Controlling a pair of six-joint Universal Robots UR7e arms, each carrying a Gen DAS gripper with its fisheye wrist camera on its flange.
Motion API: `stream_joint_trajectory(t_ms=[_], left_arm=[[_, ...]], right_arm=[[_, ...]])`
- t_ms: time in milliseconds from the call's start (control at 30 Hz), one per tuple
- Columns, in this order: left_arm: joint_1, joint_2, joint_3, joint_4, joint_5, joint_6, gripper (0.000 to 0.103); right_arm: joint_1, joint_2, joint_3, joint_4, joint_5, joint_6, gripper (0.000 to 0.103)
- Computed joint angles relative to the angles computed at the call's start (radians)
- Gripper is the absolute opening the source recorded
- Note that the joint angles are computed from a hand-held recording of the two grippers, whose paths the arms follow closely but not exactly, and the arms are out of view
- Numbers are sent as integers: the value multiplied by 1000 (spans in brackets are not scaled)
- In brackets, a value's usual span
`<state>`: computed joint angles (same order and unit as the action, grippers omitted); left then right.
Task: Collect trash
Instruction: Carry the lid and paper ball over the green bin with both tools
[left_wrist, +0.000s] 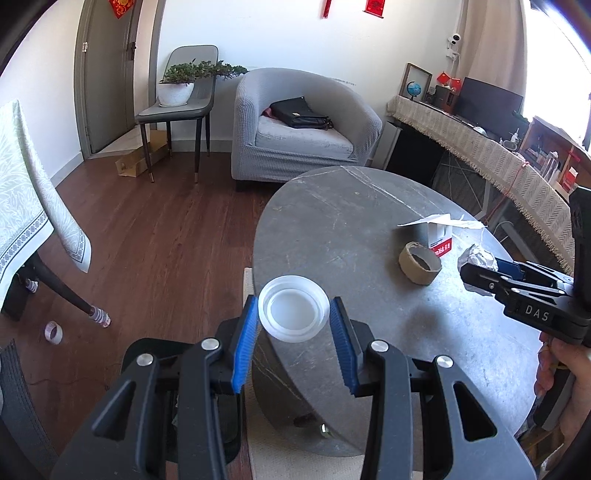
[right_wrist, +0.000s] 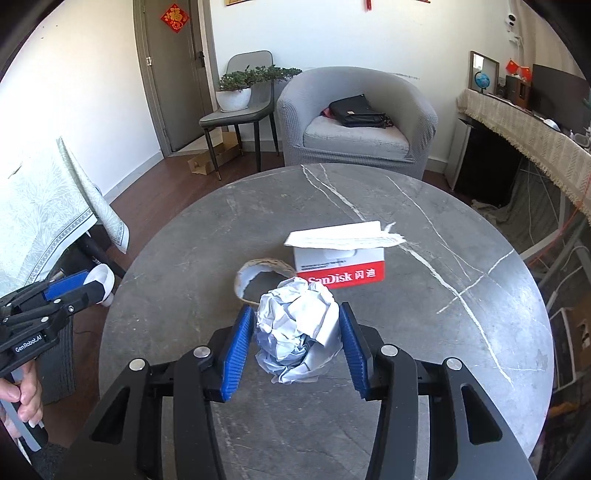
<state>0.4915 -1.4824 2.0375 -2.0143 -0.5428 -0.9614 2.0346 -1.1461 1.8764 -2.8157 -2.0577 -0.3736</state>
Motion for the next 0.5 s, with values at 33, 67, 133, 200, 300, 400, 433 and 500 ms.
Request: stream_joint_trajectory(t_ms=[33,67,133,200,300,400,433,500], left_arm=[[-4,-16,5,28,3,-19,42],[-8,-30,10,56,6,-38,42],[-9,-57,16,118,8,-78,42],[-7,-85,21,178,7,-116,42],[-3,-116,24,242,6,-161,42],[2,-150,29,316,2,-205,42],[4,-164,31,342,0,-221,42],[8,-183,33,381,-6,-246,42]], right_arm=[[7,1,2,1,5,2,47],[13,3,2,2,11,2,47],[25,9,2,-1,23,3,48],[35,17,-1,3,40,6,47],[56,36,-5,-1,58,13,48],[71,59,-19,4,82,21,48],[76,67,-23,3,90,22,48],[88,84,-33,7,100,21,48]])
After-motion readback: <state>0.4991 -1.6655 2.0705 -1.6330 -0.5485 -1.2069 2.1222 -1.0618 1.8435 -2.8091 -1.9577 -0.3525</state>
